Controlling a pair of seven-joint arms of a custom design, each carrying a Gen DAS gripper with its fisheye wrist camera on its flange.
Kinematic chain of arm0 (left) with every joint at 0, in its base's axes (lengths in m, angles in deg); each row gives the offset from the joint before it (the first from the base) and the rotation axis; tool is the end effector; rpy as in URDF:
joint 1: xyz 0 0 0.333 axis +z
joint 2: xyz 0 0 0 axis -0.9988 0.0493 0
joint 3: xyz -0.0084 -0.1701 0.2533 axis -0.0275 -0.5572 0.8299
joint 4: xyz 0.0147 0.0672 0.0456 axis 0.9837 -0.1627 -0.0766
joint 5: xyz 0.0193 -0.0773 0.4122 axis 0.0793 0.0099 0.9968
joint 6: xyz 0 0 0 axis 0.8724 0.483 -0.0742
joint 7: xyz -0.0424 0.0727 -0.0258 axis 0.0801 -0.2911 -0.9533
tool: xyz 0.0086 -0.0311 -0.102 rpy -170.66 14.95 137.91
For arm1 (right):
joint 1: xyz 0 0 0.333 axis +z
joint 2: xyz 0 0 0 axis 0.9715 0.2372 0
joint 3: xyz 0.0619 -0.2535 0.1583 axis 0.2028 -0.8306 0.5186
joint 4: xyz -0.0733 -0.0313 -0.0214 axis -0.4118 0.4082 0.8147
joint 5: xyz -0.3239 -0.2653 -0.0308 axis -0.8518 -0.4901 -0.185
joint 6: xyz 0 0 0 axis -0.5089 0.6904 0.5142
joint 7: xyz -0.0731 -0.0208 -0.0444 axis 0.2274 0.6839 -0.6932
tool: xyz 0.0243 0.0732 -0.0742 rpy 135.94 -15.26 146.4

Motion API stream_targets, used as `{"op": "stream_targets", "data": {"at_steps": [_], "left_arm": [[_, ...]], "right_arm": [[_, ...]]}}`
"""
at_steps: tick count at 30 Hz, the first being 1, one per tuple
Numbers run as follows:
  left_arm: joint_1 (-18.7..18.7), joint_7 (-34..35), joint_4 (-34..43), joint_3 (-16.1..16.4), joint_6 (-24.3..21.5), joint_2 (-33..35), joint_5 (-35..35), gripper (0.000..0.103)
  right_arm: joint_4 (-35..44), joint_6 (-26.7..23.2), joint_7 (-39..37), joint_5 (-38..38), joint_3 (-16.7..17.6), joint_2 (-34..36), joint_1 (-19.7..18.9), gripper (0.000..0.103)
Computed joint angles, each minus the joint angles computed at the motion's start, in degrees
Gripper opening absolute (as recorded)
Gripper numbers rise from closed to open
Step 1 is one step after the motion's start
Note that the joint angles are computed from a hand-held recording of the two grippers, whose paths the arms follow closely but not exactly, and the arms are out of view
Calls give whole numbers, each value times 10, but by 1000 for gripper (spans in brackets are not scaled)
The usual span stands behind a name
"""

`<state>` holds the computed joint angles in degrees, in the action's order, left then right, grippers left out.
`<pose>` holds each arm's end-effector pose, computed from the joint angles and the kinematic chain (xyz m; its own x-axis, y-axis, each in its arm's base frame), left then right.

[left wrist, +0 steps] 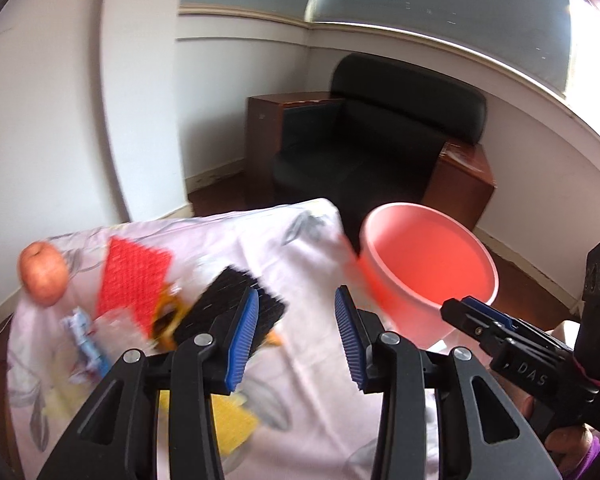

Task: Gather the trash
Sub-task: 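Move both open tools back over the trash pile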

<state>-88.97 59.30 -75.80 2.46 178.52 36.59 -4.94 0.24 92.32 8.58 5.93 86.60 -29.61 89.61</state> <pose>0.6342 -0.1048 0.5290 0.1981 -0.9754 0.0964 -0.6147 -0.2003 -0.7629 0.7096 0.2990 0.4834 0.3965 -0.8254 -0.4018 -0.7132 -0.0014 -0.7009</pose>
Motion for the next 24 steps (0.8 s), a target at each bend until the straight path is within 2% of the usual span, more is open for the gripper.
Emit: {"op": "stream_targets", "data": {"at_steps": [4,8,13,24], "left_arm": [[6,-47,-38,0,-14,-35,60,39],[18,-45,-58,-7,-24,-51,53,43],[28,-57,-84,-16,-36,-68,55,44],[45,-87,-112,-27,-30,-89,55,58]], "right_arm": [[-6,-6,0,-7,1,-2,9,42],[-12,-11,-6,-22,0,-6,20,42],[-34,6,-21,-16,6,-23,21,42],[-49,-12,-111,57,33,-42,6,42]]}}
